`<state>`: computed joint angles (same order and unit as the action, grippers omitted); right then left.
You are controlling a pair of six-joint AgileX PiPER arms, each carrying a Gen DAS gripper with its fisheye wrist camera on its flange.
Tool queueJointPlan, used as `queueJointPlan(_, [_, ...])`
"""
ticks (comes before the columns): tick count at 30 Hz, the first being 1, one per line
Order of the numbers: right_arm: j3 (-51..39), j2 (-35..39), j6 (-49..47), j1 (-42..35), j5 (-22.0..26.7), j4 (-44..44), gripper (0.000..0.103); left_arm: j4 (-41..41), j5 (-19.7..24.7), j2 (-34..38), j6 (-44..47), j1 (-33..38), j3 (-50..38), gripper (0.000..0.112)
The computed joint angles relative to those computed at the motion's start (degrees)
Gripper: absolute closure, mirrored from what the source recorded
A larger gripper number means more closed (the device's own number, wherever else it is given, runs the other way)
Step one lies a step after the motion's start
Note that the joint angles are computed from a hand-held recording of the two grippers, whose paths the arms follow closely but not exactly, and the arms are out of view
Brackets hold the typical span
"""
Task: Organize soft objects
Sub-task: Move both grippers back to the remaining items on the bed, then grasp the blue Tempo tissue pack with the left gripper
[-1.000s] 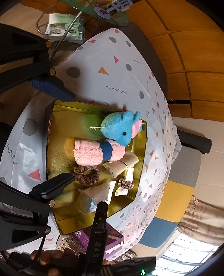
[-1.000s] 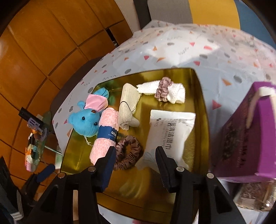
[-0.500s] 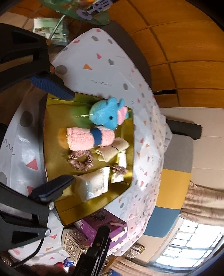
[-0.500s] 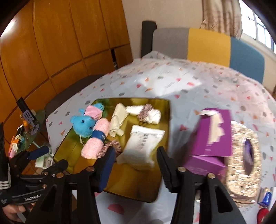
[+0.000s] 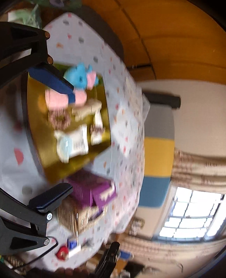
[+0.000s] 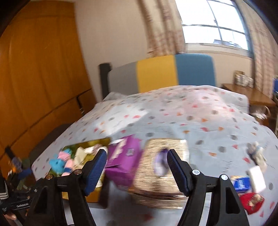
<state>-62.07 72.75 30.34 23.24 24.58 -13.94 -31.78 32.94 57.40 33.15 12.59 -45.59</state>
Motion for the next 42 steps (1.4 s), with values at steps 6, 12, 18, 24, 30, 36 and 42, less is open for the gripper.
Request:
queueJointPlan(6, [5.62,-7.96,-14.79,-20.48,0.95,19.98,0.030,-4.31,3.83,1.35,5.35,-8.84,-2.38,0.010])
queueJointPlan(12, [7.48,-10.40,-30.31,-45.10,9.60,40.01,0.024,-0.37,4.95,6.70,-0.23,-21.54,-6.85,0.010])
queueJointPlan(18, [10.78,-12.37,-43.17,-62.76,18.03,51.09,0.022,6.71,4.94,13.87,-8.30,-35.48,-14.21,0.010])
queueJointPlan(24, [12.04,-12.77,-51.43,-72.94,22.97,56.90,0.022,16.81,3.04,22.56,-17.32,-47.42,-23.77,0.010])
queueJointPlan(30, [11.45,-11.78,-57.19,-79.16,26.40,59.65,0.022,26.65,7.63,34.60,-24.75,-55.35,-36.89,0.010])
queueJointPlan(36, [10.19,-9.32,-60.36,-82.00,28.67,61.32,0.022,33.58,15.79,49.39,-26.87,-60.68,-52.87,0.010])
queueJointPlan(42, [8.73,-5.91,-62.74,-81.76,28.91,62.70,0.021,36.98,28.65,65.95,-29.44,-62.30,-74.32,0.010])
